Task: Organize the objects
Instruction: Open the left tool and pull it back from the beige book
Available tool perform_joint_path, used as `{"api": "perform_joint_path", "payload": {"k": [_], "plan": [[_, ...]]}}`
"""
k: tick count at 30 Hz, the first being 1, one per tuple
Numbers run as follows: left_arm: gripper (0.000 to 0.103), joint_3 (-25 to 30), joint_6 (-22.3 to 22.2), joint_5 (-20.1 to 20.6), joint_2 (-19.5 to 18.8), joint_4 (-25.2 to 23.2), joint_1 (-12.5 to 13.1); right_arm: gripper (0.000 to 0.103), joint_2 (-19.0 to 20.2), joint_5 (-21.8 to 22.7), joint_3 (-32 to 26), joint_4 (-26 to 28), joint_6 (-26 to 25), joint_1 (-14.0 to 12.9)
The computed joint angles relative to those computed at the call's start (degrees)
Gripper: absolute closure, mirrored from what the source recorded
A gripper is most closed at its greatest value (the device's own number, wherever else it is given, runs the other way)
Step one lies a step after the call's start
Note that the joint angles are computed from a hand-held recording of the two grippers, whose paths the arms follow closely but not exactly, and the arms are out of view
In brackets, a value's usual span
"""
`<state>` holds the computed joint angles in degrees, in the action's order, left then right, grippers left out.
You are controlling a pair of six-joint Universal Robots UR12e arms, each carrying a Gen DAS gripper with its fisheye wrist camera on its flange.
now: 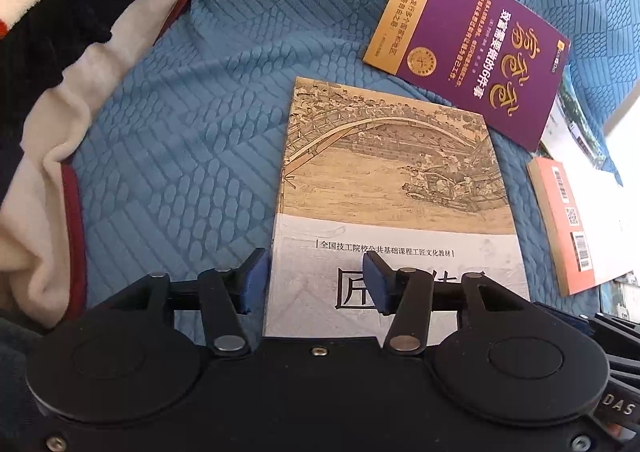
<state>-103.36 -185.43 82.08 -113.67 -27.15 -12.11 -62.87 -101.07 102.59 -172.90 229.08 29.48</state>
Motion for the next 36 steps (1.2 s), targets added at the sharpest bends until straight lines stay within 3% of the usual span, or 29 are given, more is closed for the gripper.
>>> {"api": "perform_joint_path", "payload": {"k": [8, 11, 19, 28, 32, 36], "plan": [[0.06, -0.16, -2.45, -1.5, 1.37, -0.27, 0.38, 0.068, -1.5, -1.4, 0.82, -0.61, 1.93, -0.07], [0.06, -0.53, -3.25, 0.3, 2.58, 1.54, -0.27, 0.068, -3.0, -4.08, 0.95, -0.13, 1.51, 0.19], [0.058, -2.04, -3.51, -2.12, 6.88, 5.16, -2.22, 0.067, -8.53, -10.56, 2.65, 1.94, 0.32, 1.4], [0.057, -3.62, -4.43, -3.19, 11.51, 5.65, -3.6, 0.067, -13.61, -18.88, 4.38, 2.88, 0.98, 3.77], [0.051, -4.98, -5.17, -1.43, 13.36, 7.45, -4.81, 0.067, -15.25, -22.72, 4.38, 6.4, 1.78, 5.37], [0.05, -6.05, -5.56, -2.91, 14.97, 7.34, -5.62, 0.067, -16.24, -26.37, 3.95, 10.72, 2.05, 7.03]]}}
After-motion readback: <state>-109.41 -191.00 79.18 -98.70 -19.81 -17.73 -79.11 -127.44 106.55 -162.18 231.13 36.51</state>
